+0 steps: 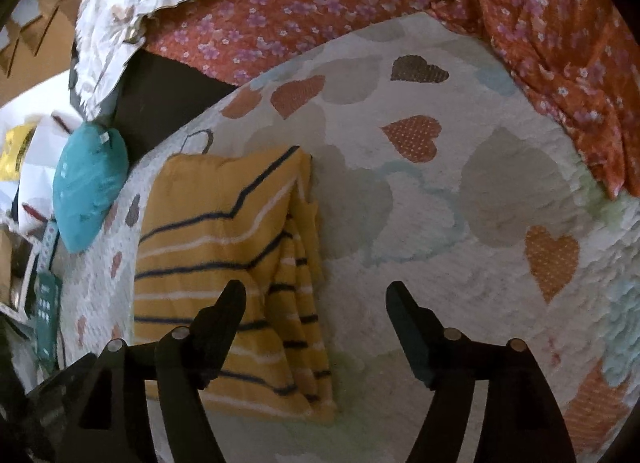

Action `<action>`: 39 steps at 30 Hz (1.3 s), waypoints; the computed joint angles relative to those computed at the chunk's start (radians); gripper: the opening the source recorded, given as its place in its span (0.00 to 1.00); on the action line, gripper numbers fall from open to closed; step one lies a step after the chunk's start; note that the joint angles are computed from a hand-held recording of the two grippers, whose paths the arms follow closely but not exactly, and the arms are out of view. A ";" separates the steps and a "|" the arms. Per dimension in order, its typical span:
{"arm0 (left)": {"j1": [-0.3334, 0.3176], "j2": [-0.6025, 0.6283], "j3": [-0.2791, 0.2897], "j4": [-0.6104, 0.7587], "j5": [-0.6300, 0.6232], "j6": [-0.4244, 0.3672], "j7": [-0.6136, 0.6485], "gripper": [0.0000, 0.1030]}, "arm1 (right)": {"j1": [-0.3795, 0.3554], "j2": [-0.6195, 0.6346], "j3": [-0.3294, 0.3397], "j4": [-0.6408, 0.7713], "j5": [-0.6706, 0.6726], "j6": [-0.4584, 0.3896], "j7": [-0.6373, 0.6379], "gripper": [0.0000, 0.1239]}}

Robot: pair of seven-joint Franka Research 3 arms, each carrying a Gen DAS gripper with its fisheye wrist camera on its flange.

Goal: Fold small clothes

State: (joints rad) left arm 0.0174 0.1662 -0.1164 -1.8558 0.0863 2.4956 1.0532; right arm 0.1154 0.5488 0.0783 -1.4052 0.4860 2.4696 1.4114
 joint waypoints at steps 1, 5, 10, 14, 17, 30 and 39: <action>0.013 0.020 0.001 0.021 -0.029 0.011 0.016 0.60 | -0.001 0.010 0.003 0.012 0.008 0.003 0.005 0.62; 0.082 0.100 -0.026 0.107 -0.200 0.046 0.132 0.61 | 0.002 0.076 0.010 0.098 0.020 -0.002 0.039 0.64; 0.192 0.255 -0.133 0.283 -0.507 -0.063 0.432 0.63 | -0.013 0.214 0.040 0.296 0.043 -0.104 0.082 0.66; 0.226 0.328 -0.174 0.338 -0.650 -0.101 0.544 0.68 | -0.024 0.326 0.059 0.436 0.059 -0.161 0.141 0.68; 0.244 0.367 -0.190 0.371 -0.747 -0.134 0.559 0.71 | -0.059 0.360 0.104 0.461 0.128 -0.178 0.158 0.70; 0.159 0.384 -0.148 0.417 -0.653 -0.190 0.495 0.71 | -0.048 0.424 0.124 0.556 0.193 -0.268 0.137 0.74; 0.144 0.327 -0.139 0.393 -0.579 -0.128 0.482 0.39 | 0.012 0.382 0.100 0.558 0.102 -0.222 0.115 0.41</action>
State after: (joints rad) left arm 0.1616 0.4933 -0.2559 -1.4627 -0.4931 2.3680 1.5352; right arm 0.1276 0.9305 0.1781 -0.8476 0.5880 2.2475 1.5265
